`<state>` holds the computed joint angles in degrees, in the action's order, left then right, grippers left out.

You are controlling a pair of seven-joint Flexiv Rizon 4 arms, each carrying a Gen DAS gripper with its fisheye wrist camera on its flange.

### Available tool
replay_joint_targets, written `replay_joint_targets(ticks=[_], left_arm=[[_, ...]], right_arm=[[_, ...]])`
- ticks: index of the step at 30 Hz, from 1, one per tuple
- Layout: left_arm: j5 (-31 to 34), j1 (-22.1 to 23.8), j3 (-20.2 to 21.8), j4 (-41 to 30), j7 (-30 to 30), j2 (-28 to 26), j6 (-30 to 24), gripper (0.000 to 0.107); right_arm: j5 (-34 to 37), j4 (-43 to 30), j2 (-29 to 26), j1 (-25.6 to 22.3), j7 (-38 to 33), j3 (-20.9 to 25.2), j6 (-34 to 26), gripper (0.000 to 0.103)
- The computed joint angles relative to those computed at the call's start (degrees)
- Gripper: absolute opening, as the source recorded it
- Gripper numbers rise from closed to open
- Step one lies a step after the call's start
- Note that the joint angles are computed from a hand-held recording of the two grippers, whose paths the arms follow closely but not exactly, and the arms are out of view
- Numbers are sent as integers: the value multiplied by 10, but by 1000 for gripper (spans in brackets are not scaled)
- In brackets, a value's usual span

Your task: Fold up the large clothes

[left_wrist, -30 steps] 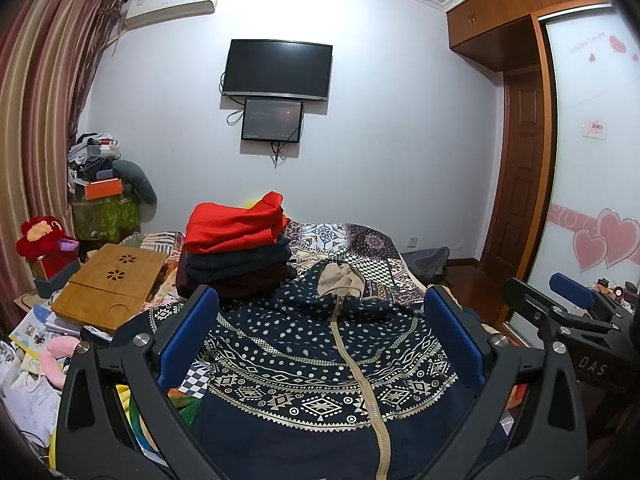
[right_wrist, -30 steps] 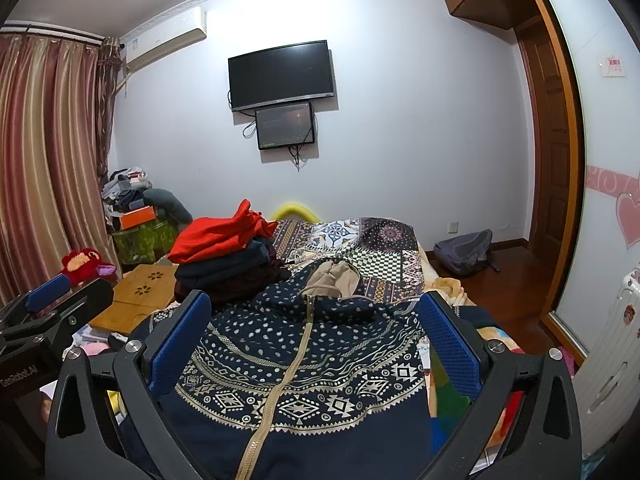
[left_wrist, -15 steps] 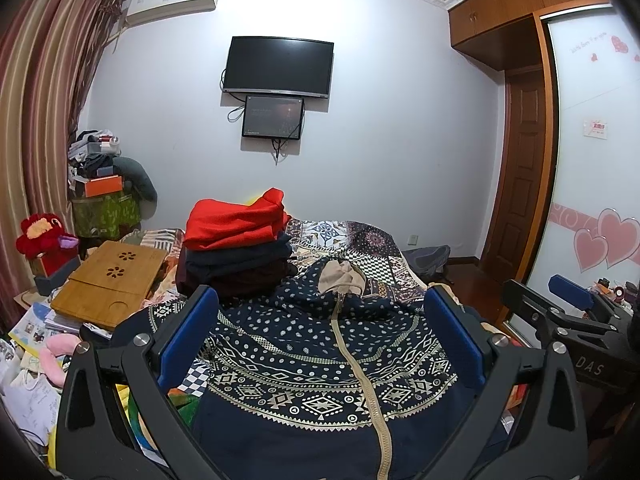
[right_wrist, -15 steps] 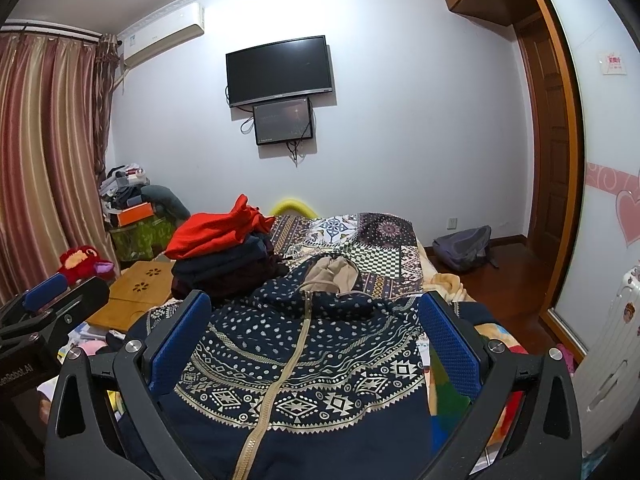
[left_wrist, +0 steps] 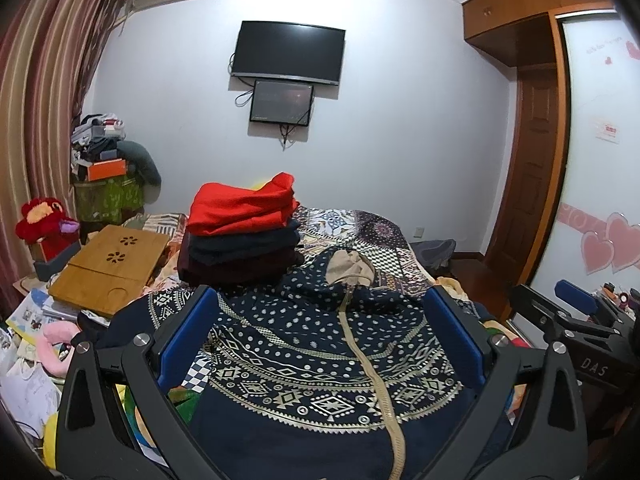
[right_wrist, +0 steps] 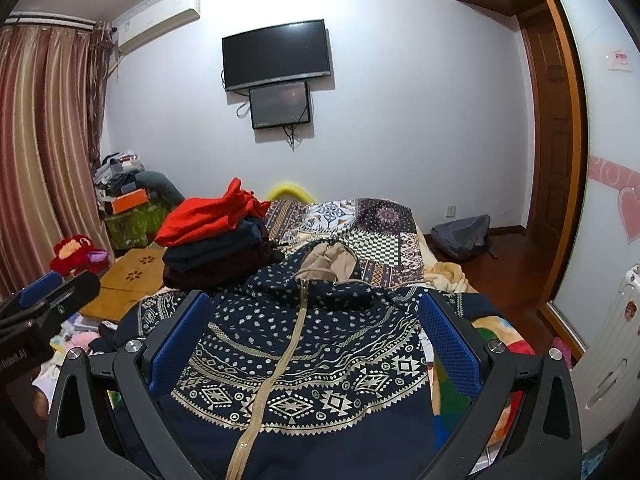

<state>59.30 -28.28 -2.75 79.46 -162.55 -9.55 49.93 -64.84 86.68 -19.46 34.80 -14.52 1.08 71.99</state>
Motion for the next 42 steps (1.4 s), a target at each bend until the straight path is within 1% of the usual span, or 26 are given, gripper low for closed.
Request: replay_joint_targets(ticks=[4, 9, 14, 18, 22, 25, 28, 32, 33, 36, 38, 39, 42], left_arm=[[-15, 12, 8, -2, 4, -8, -1, 103], [-33, 27, 23, -7, -4, -17, -20, 103], [-63, 51, 37, -5, -8, -22, -33, 103], [-81, 69, 49, -4, -3, -28, -55, 103], [-127, 101, 58, 1, 22, -41, -61, 103], [-172, 127, 66, 13, 42, -52, -43, 103], [-235, 157, 72, 37, 59, -62, -11, 103], [-365, 211, 72, 107, 99, -72, 74, 103], [-392, 218, 72, 121, 107, -74, 88, 103], [-498, 250, 61, 184, 151, -79, 150, 103], [-572, 271, 45, 222, 189, -87, 185, 101], [-606, 280, 35, 235, 212, -92, 200, 99], [-744, 331, -35, 286, 314, -107, 266, 92]], right_arm=[[43, -20, -19, 1, -46, 6, -16, 103], [112, -61, -51, 7, -112, 8, -39, 103], [190, -114, -88, 13, -189, 12, -71, 103], [248, -169, -122, 18, -246, 16, -105, 103], [296, -227, -157, 23, -292, 15, -142, 103], [332, -281, -188, 27, -326, 16, -181, 103], [360, -340, -223, 32, -357, 15, -223, 103], [396, -409, -264, 37, -392, 16, -275, 103], [403, -428, -275, 38, -399, 15, -288, 103], [431, -493, -312, 42, -427, 19, -336, 103], [444, -529, -332, 46, -443, 17, -360, 103], [449, -548, -342, 48, -452, 16, -374, 103], [462, -598, -369, 52, -471, 9, -407, 103]])
